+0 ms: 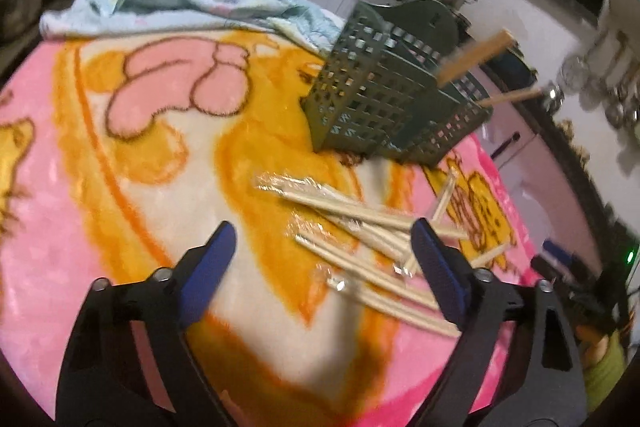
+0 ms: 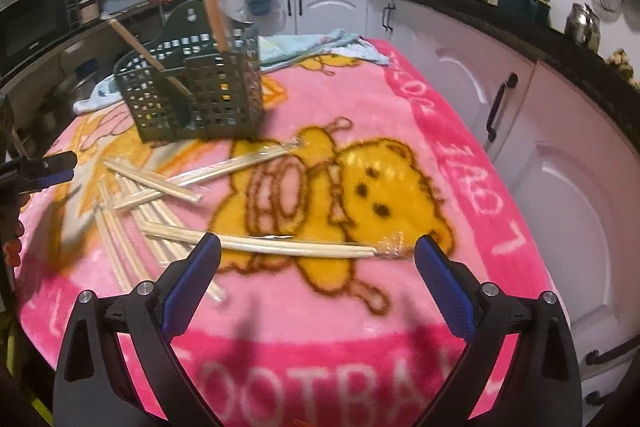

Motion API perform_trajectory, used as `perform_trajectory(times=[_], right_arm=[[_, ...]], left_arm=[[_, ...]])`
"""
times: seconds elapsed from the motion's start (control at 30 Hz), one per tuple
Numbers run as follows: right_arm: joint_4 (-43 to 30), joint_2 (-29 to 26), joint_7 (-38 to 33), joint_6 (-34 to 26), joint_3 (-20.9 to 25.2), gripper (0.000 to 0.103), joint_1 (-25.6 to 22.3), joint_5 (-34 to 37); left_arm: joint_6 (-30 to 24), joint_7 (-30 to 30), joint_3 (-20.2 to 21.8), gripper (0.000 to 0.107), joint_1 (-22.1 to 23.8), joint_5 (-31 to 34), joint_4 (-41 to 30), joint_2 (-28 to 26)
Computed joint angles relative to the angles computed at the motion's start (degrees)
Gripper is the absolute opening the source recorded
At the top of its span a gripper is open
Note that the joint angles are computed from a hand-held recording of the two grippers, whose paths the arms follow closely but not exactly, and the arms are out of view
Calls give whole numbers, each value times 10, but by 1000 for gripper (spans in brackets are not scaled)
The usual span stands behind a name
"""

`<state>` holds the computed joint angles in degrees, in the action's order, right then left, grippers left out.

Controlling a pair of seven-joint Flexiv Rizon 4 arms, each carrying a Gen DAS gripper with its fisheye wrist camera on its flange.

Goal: Organize utensils
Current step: 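Close the right tool on another wrapped chopstick pair while the left tool grasps one too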

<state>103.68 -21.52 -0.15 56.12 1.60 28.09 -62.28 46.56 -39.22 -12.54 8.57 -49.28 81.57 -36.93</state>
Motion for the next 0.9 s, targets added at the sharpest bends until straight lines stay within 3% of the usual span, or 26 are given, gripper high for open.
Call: perform_trajectory(times=[0.2,0.4,0.8,0.9], right_arm=[[16,4,29,6,-4,93,-11,8],[30,3,45,41,-5,79,-28,29],[46,-16,64,135,-32,43,-48,62],[49,-16,61,142,-41,23,-44,51]], left_arm=[[-44,-76,-3,62,4,5,-62,-46],[-51,-125,-3,43,1,26,-94,-73],[-41,-151,-6,16,-1,61,-129,-97],[-40,-148,-10,14,2,61,-127,-96]])
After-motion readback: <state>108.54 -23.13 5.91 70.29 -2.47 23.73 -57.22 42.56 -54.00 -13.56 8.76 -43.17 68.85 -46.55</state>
